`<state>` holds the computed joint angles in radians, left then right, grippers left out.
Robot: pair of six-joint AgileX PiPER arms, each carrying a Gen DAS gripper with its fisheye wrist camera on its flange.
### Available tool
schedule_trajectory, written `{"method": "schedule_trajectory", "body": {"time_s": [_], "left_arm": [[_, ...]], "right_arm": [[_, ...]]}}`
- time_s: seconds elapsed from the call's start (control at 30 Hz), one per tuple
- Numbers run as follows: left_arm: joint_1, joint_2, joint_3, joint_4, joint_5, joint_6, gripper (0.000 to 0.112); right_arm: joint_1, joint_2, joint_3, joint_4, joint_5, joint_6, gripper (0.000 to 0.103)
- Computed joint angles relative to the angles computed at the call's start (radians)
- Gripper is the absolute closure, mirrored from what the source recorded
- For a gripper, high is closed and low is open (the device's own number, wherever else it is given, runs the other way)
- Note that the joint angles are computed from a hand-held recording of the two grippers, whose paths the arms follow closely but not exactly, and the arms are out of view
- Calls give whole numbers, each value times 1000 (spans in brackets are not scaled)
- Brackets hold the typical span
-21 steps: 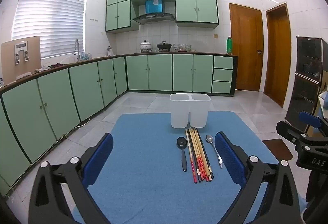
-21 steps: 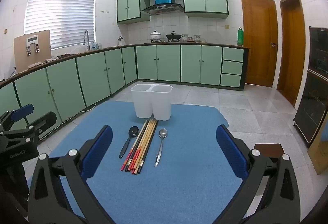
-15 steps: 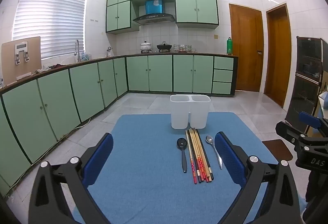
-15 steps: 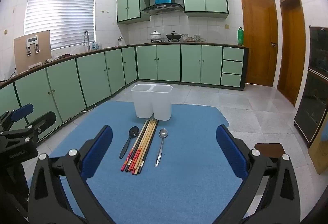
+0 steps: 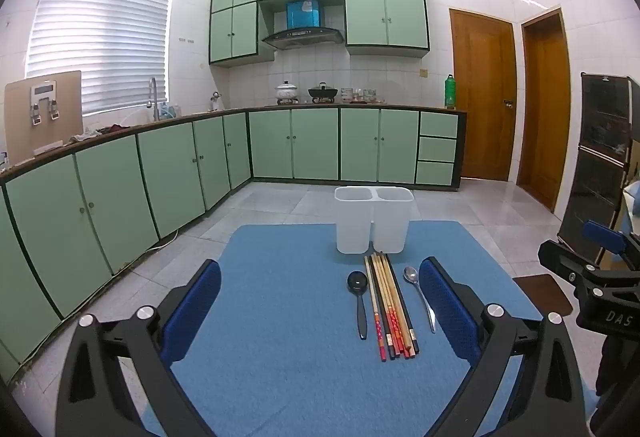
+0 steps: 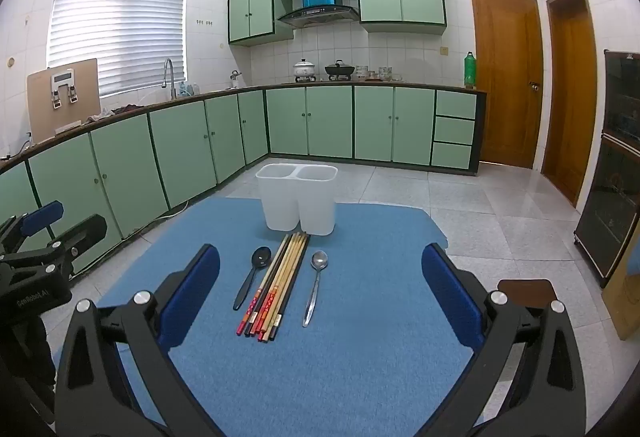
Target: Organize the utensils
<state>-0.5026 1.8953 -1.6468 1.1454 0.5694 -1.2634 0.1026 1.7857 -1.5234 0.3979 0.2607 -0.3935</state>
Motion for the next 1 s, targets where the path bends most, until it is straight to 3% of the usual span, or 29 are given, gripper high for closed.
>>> {"method": "schedule_trajectory", "body": {"time_s": [1.0], "left_arm": [[0,-15,22,5,6,-13,15]], "right_arm": [[6,6,4,-16,-6,18,5]]}}
